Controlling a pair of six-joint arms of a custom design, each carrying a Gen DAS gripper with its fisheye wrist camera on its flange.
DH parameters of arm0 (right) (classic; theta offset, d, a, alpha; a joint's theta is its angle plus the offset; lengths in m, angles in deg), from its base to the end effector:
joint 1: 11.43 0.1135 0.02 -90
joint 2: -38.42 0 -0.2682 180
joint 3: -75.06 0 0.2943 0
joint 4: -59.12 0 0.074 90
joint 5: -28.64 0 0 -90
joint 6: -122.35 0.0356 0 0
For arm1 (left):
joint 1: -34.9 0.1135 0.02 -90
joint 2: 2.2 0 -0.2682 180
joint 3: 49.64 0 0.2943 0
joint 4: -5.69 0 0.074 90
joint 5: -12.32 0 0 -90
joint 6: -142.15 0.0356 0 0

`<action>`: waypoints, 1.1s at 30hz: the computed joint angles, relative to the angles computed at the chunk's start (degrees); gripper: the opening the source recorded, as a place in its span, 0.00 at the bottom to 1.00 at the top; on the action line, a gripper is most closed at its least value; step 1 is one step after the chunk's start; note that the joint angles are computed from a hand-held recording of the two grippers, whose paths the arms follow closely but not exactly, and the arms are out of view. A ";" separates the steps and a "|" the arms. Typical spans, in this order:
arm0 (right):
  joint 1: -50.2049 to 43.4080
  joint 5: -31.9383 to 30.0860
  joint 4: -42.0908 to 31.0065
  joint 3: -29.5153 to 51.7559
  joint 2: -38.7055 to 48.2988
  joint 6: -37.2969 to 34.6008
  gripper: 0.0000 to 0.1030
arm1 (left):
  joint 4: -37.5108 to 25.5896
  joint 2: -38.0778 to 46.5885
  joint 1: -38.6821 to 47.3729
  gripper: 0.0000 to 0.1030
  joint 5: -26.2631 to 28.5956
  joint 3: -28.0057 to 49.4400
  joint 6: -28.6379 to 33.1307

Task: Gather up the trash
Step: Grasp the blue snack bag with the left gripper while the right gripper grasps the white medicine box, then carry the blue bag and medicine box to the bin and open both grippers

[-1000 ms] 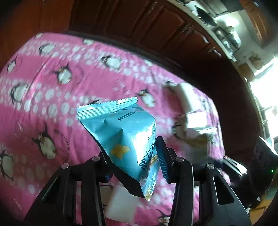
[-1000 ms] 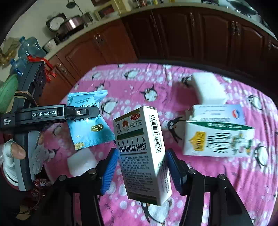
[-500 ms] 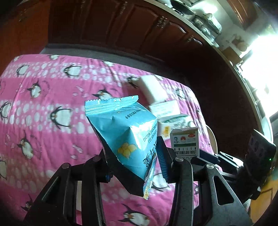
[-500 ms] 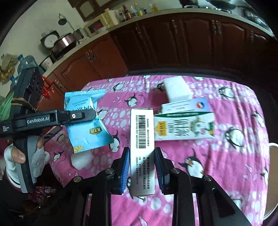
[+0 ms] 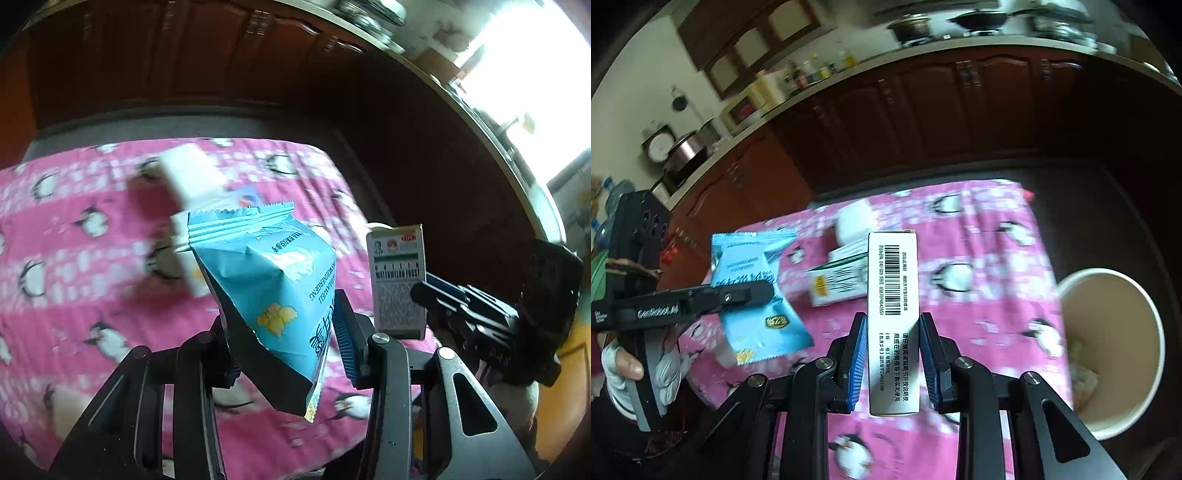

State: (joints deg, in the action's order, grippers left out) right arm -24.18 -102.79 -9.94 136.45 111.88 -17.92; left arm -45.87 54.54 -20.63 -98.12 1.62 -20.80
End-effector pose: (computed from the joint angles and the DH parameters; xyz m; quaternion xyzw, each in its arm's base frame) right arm 0.2461 -0.0315 0.2096 -0.3258 0.8742 0.2629 0.2460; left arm 0.1372 -0.1779 0.2196 -0.1927 0.9252 -0.1775 0.2746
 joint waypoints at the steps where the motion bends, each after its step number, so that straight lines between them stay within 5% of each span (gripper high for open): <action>1: -1.68 -0.05 -0.33 0.93 0.96 -0.71 0.26 | 1.15 1.84 0.27 0.39 0.47 1.01 1.05; 19: -20.08 4.83 4.40 18.12 23.51 -1.58 0.26 | 14.82 38.04 5.69 0.39 10.19 26.95 18.77; 33: -22.31 11.11 11.01 23.84 35.90 5.44 0.26 | 23.69 55.77 8.99 0.40 19.55 39.40 19.90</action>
